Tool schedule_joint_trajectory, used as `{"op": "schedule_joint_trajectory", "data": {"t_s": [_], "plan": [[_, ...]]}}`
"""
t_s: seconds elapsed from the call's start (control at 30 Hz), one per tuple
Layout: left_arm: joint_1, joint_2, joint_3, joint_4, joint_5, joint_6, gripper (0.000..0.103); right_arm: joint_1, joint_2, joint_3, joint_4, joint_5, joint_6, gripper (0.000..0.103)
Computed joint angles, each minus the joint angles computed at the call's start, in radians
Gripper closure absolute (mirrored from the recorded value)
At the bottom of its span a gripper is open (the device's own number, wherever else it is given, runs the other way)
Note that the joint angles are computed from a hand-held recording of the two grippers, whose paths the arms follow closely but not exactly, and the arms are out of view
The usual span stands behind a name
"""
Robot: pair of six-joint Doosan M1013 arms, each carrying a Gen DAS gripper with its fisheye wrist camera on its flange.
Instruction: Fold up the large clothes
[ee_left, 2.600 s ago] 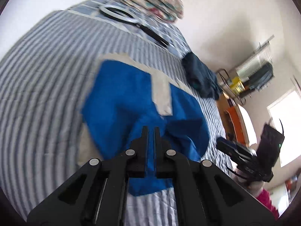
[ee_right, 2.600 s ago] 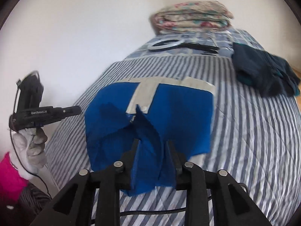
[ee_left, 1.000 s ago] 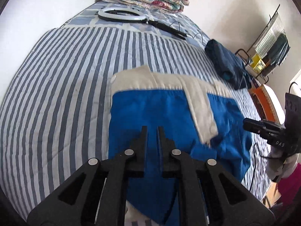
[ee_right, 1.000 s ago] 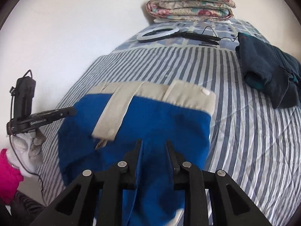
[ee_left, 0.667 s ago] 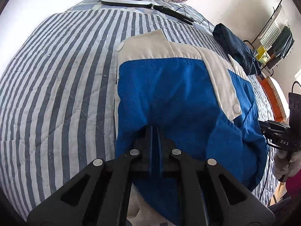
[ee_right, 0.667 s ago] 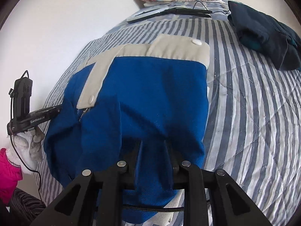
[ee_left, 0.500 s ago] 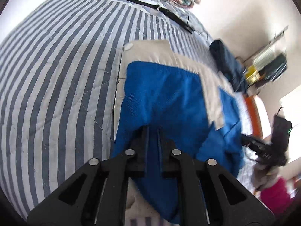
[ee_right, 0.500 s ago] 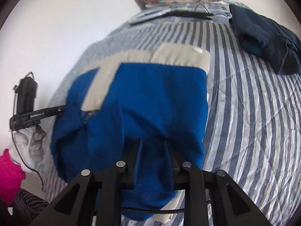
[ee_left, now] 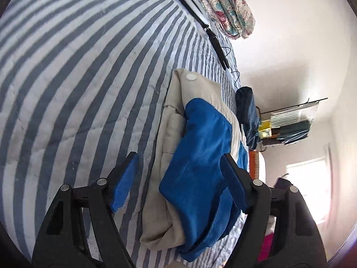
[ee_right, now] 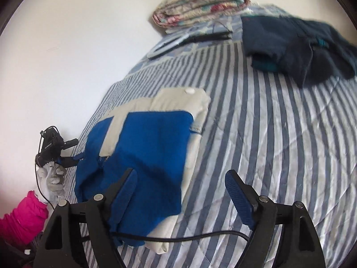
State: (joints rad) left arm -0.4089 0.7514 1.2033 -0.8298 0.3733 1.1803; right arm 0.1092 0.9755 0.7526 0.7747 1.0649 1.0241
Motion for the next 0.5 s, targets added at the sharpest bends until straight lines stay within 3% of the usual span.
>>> {"op": "schedule_joint_trajectory", "data": {"t_s": [0.17,0.43,0.5], "plan": [[0.011,0.020,-0.008,-0.110,0.031,0.084,0.027,-0.011,0.047,-0.046,0.040,0.075,0.052,0.020],[0.003,0.050,-0.057,-0.036,0.069,0.062,0.028,-0.008,0.118,-0.143,0.094,0.179,0.084,0.025],[0.003,0.057,-0.068,-0.027,0.079,0.059,0.032,-0.007,0.120,-0.141,0.129,0.203,0.068,0.033]]}}
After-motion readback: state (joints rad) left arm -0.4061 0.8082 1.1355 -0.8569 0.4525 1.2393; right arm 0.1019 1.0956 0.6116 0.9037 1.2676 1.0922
